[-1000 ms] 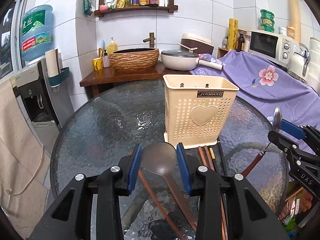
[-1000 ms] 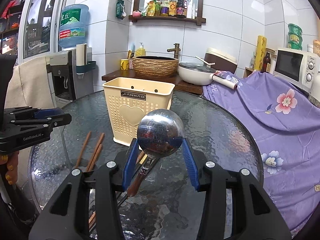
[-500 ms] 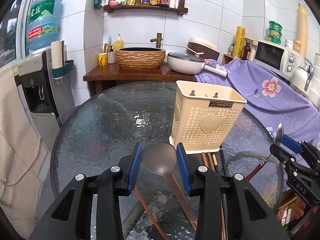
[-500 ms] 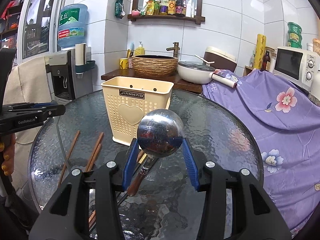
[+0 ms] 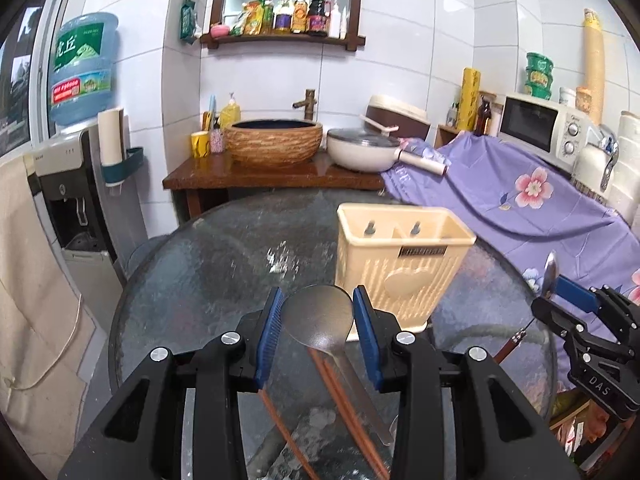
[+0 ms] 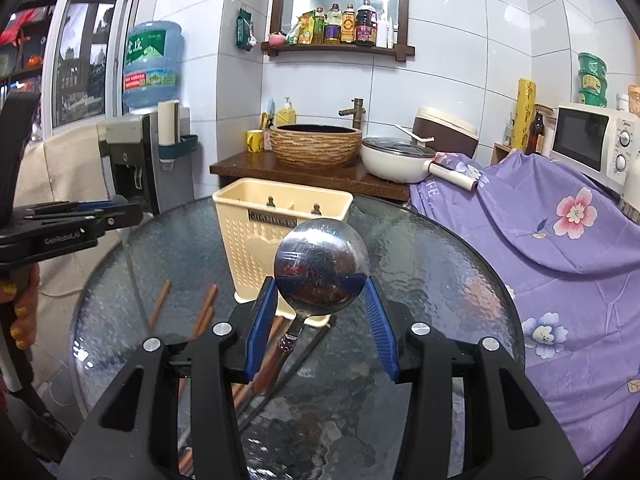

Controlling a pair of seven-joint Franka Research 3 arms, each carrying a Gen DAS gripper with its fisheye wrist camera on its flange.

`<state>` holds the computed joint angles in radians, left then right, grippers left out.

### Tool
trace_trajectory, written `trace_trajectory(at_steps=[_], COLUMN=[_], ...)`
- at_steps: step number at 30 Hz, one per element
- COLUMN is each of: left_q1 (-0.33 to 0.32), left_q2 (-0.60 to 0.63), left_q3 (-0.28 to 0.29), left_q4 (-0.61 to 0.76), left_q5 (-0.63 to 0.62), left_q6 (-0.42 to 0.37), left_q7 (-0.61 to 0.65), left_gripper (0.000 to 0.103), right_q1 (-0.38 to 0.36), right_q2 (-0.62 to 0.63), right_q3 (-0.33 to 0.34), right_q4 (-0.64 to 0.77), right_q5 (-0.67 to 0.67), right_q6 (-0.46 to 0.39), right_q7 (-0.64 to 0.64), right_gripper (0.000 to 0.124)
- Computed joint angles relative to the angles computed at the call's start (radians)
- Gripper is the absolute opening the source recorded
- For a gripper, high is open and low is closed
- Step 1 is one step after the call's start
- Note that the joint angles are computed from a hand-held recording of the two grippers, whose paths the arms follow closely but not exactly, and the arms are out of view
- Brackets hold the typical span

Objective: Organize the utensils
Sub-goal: 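Lower both spoons into the beige holder and open both tools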

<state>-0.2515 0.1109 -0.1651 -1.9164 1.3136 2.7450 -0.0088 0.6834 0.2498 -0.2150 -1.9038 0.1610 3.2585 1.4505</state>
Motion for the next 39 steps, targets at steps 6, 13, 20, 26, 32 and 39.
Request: trace_trajectory(at_steps=[6,13,20,26,32,39], left_q1=[-0.004,-0.04,-0.103,-0.138,-0.167,-0.159], left_q2=[0.023,0.145,0.338,0.399,0.412,0.421], left_q3=[-0.001,0.033,0.105,0.162,0.195,0.188], left_q4=[0.109,0.359,0.629,0.639,0.599,0.557], left_q5=[-0.008,-0.093,-0.199,-0.247,-0.208,-0.234], left_q6=[0.003,-0.05,-0.126,-0.093,-0.069,-0.044], left_q7=[0.079,0.225,0.366,0.399,0.372,0.4], left_gripper=[0.035,0.035,0.035,0.035,0.035,0.035], right_q1=[-0.119,-0.053,-0.066,-0.135,-0.155,-0.159], right_q2=[0.019,0.155,0.4,0.464,0.458,0.428], right_q3=[0.123,-0.004,-0.089,0.016,0.067,0.099], right_q4=[0.114,0.429,0.834,0.867,0.789,0.706], right_q5=[-0.004,-0.105,-0.202,-0.249,-0.267,-0.262], right_q6=[-0.051,-0.14,-0.315,-0.356,-0.335,-0.313], right_q7=[-0.032,0.102,0.284,0.278,0.252,0.17], right_gripper=[0.045,0.046,0.046,0.046,0.046,0.046])
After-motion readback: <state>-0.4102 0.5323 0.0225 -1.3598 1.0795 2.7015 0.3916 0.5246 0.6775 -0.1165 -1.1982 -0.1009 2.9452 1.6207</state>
